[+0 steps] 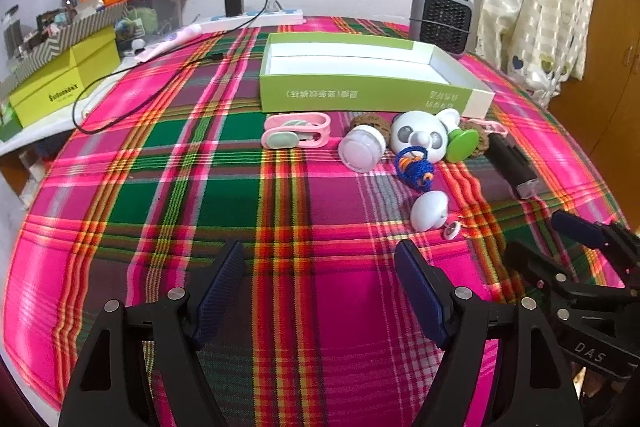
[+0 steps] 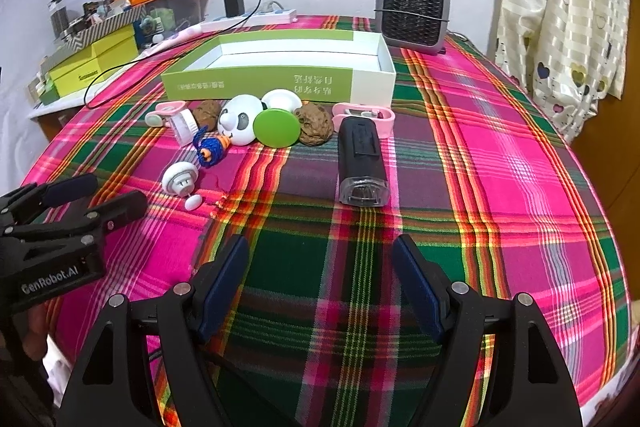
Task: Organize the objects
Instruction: 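Move the right gripper toward the black cylindrical device, then close the right gripper around the black cylindrical device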
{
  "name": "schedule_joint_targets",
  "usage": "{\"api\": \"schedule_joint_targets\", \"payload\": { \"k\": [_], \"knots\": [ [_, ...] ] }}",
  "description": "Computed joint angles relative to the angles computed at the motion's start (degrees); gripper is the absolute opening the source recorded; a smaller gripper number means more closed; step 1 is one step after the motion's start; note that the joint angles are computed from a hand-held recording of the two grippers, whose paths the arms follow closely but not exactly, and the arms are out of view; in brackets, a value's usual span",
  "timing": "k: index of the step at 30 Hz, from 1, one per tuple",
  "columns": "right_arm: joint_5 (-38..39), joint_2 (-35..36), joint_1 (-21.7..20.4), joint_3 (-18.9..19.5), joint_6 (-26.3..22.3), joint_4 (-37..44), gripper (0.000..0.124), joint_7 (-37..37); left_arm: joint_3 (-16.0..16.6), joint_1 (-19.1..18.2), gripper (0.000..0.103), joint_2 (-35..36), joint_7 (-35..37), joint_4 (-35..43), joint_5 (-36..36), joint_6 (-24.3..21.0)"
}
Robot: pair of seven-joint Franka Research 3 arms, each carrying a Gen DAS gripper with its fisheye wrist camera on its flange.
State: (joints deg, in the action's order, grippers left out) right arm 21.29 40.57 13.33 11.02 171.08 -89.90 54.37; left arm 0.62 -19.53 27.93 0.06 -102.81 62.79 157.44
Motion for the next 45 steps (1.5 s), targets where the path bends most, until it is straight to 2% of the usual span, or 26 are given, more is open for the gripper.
{"api": "schedule_joint_targets", "payload": {
  "k": [6,8,11,15,20,25,27,32,38,40,45],
  "knots": [
    [-0.36,0.28,-0.12,-0.71,-1.80,1.30,0.072,-0.36,-0.50,0.89,0.077,0.26,2.91,0.15,-1.25,2.75],
    [-0.22,0.62,-0.62,-0.44,-2.32,2.21,0.070,-0.76,-0.88,1.71,0.077,0.62,4.77,0.29,-2.54,5.81],
    [0.45,1.18,-1.59,0.45,-3.43,3.67,0.069,-1.81,-0.15,1.05,0.077,1.23,6.72,0.91,-3.43,8.12],
    [0.28,2.34,-0.86,-0.98,-4.93,6.58,0.066,-0.78,0.72,0.21,0.077,2.28,10.34,2.30,-4.89,10.50],
    [-1.11,4.82,0.32,-2.79,-8.72,11.78,0.059,0.58,1.39,-0.78,0.077,3.36,14.11,3.86,-7.69,10.67],
    [-1.82,6.68,0.48,-2.69,-11.39,15.37,0.058,-0.12,1.66,-1.34,0.075,4.45,17.22,5.27,-10.68,9.38],
    [-2.19,7.40,0.80,-3.02,-12.42,16.80,0.054,0.05,2.39,-1.96,0.074,4.70,17.34,5.71,-10.67,9.35],
    [-2.74,8.89,1.36,-3.72,-13.93,19.32,0.046,0.84,1.55,-1.37,0.062,5.70,20.50,6.78,-13.28,8.53],
    [-3.45,10.20,1.61,-4.13,-15.65,21.47,0.033,1.61,2.79,-2.39,0.052,5.96,20.39,7.17,-13.60,8.60],
    [-3.42,10.17,1.54,-4.00,-15.34,21.33,0.030,1.54,2.95,-2.48,0.044,5.98,20.34,7.17,-13.71,8.81],
    [-3.55,10.13,1.64,-4.08,-15.22,21.35,0.029,1.69,3.20,-2.75,0.033,6.17,20.41,7.47,-13.88,8.77]
  ]
}}
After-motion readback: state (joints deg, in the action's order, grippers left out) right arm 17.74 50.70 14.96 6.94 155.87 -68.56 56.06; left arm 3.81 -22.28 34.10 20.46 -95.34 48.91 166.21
